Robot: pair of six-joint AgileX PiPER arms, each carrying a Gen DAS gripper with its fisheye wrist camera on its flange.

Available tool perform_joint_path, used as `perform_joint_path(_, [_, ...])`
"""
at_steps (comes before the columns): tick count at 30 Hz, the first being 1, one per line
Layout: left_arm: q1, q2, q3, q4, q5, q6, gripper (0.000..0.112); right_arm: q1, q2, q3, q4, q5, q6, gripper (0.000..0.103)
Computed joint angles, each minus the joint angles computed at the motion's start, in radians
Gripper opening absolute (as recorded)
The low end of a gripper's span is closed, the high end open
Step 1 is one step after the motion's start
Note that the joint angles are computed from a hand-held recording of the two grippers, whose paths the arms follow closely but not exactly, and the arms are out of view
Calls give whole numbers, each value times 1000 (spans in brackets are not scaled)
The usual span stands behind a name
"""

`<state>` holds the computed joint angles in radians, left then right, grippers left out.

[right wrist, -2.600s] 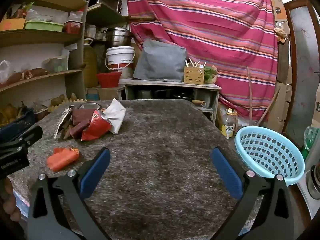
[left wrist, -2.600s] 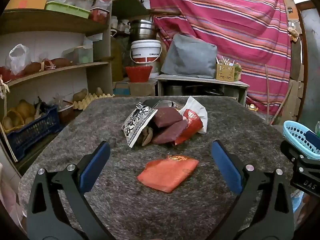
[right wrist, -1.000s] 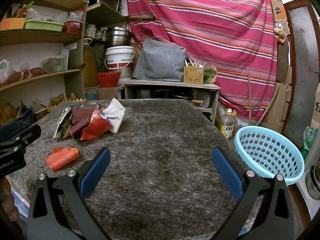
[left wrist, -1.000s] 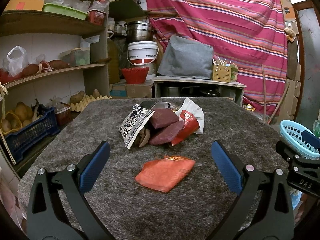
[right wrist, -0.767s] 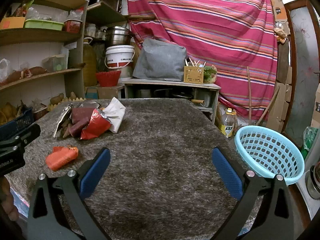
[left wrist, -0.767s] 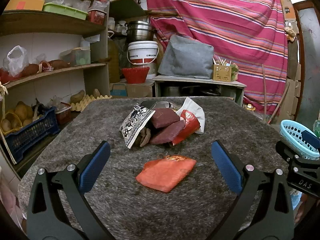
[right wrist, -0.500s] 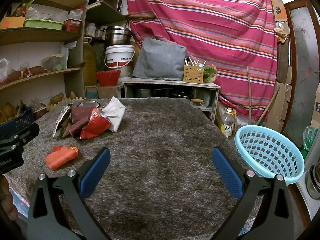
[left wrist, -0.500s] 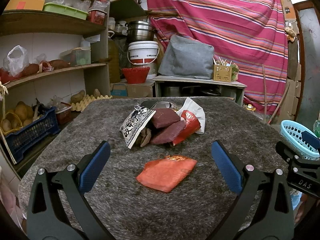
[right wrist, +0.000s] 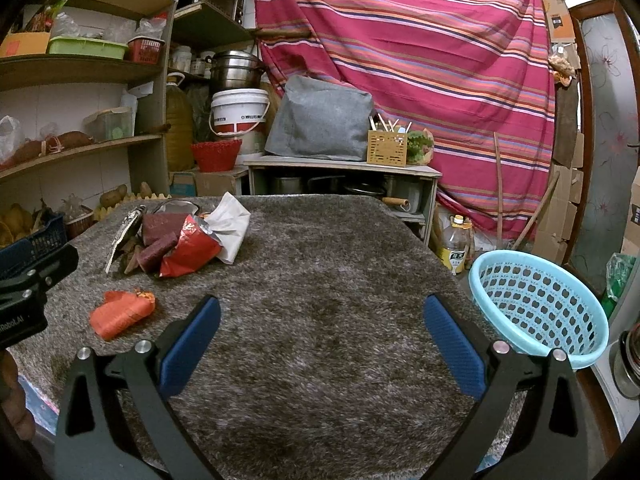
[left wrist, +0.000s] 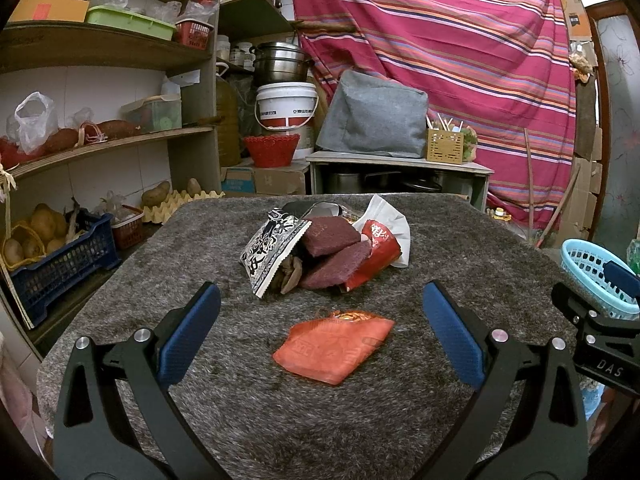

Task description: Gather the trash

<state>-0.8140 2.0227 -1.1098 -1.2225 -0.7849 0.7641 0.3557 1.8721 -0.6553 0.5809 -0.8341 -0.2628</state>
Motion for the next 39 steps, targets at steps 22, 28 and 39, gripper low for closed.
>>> perform_joint_path(22, [-2,3,-1,0,-4,-1,98,1,22,-6,-3,-12,7,99])
perform_joint_path(28, [-2,3,-1,1,-4,-2,98,2,22,-7,-1,-11,5,99])
perform_joint_path(39, [-2,4,1,6,-5,-7,98,-1,35,-11,-7,-18,11,99])
